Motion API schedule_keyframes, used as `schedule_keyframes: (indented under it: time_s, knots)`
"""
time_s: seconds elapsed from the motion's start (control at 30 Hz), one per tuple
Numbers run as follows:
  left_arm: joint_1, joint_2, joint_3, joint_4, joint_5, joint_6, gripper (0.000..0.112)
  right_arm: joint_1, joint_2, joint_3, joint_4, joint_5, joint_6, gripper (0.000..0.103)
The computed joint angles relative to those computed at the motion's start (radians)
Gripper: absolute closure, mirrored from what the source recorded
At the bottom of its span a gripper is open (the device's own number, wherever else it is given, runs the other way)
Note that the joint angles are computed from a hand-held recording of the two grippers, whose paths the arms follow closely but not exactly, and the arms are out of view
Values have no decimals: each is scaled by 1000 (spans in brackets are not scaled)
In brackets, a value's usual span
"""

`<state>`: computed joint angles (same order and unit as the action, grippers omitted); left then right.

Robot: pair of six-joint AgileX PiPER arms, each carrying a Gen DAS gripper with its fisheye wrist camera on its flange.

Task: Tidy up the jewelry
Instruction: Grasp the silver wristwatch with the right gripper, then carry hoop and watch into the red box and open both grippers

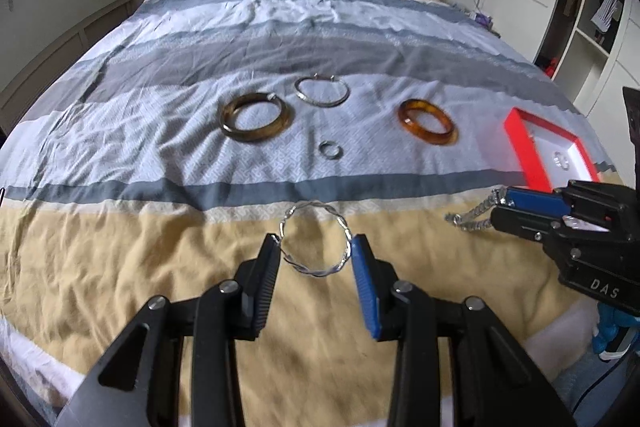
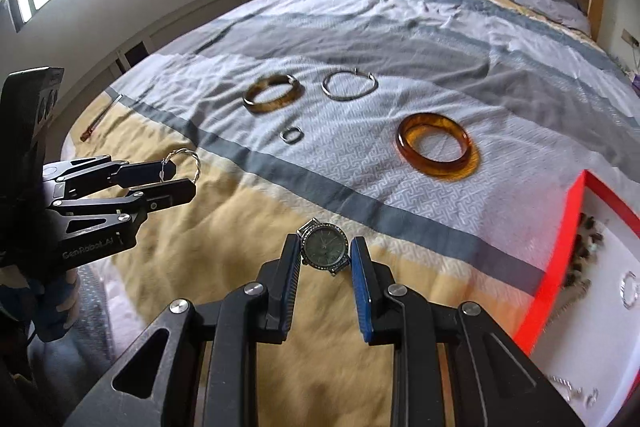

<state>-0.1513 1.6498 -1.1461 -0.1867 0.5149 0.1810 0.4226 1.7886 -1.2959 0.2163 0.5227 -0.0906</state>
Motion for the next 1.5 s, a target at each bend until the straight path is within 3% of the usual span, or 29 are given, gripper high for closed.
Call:
schedule_keyframes:
  time_s: [0.2, 0.37, 0.5, 0.67, 0.83, 0.97, 1.23, 1.5]
  knots:
    - [-49, -101, 14, -5, 47, -13, 78, 16, -156, 109, -77, -17, 101, 79]
    - [-177, -121, -41, 49, 85, -104, 78, -38, -313, 215, -121, -11, 143, 79]
    - [-295, -75, -128, 81, 111, -168, 78, -134, -407, 274, -110, 16, 92, 78]
    - [-441, 68, -315, 110, 155, -224, 78, -355, -469, 322, -11, 49, -84, 78]
    - [-542, 260, -522, 113, 209, -237, 78, -577, -409, 335, 116, 49, -295, 78]
    - [-583, 430, -706, 111, 278, -236, 78, -667, -297, 318, 179, 32, -407, 78]
    - [-609, 693, -1010, 118, 426, -242, 78, -690, -123, 246, 207, 28, -498, 78]
    - [-613, 754, -1068, 130, 457, -224, 77, -657, -49, 186, 87, 37, -440, 78]
